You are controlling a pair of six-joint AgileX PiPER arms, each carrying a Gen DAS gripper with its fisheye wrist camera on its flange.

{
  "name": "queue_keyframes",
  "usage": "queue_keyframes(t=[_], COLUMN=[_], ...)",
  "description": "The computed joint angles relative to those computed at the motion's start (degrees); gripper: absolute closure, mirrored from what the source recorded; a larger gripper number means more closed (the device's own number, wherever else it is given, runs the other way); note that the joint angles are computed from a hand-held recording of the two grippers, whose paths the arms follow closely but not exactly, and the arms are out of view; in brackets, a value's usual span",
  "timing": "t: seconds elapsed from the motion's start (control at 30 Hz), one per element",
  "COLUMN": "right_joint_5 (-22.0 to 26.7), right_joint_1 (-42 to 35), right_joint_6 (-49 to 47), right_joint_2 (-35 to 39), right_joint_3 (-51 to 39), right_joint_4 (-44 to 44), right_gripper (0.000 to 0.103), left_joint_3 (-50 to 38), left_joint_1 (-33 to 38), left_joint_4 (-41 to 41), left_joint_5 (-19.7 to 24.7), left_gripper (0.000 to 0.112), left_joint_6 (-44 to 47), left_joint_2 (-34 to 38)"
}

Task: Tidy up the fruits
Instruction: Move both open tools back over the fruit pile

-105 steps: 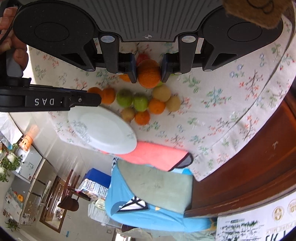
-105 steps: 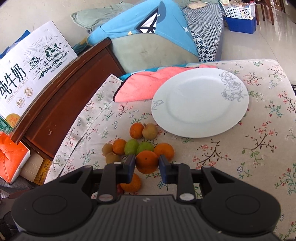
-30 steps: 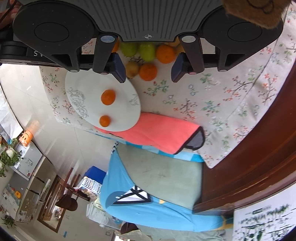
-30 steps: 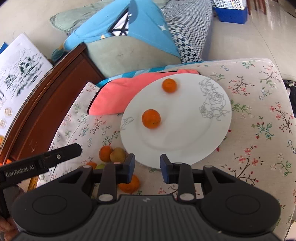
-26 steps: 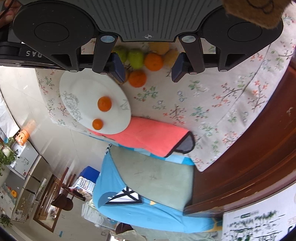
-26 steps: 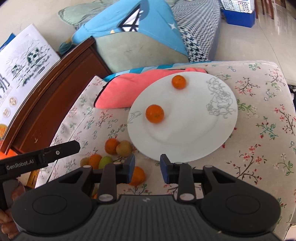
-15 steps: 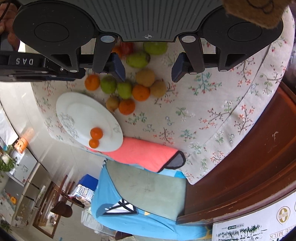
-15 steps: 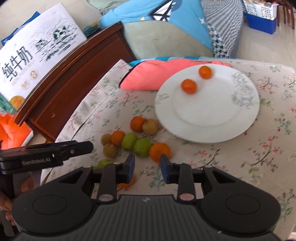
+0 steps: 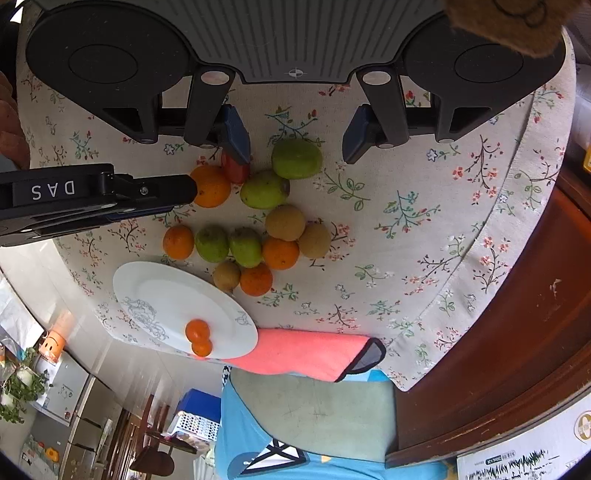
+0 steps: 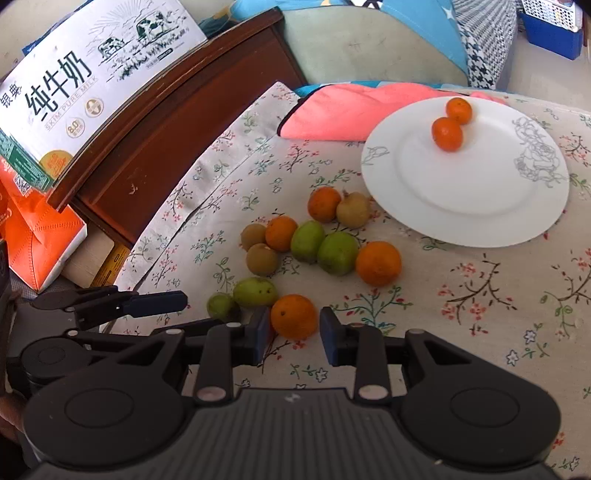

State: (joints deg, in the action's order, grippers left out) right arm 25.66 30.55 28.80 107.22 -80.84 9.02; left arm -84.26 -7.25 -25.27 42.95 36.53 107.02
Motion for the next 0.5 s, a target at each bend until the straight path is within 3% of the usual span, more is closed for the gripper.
queue_keyframes(t=[0.27, 0.5], right_joint_5=[1.8, 3.4], right_joint_1=[0.9, 1.4], right_joint_6=[1.6, 4.0], right_joint_2=[1.9, 3.8], right_joint_3=[-2.9, -5.1], right_joint_4=[-2.3, -4.3], right_gripper=[0.063, 0.062], left_joint_3=[0.6, 0.1], left_joint_1=[-0.6, -0.8], left_joint_4=[0.5, 0.0], left_joint_5=[-1.1, -2.2], left_gripper=[0.058, 0.059], left_joint_6=[1.0, 0.3], left_joint_2=[0.7, 1.9])
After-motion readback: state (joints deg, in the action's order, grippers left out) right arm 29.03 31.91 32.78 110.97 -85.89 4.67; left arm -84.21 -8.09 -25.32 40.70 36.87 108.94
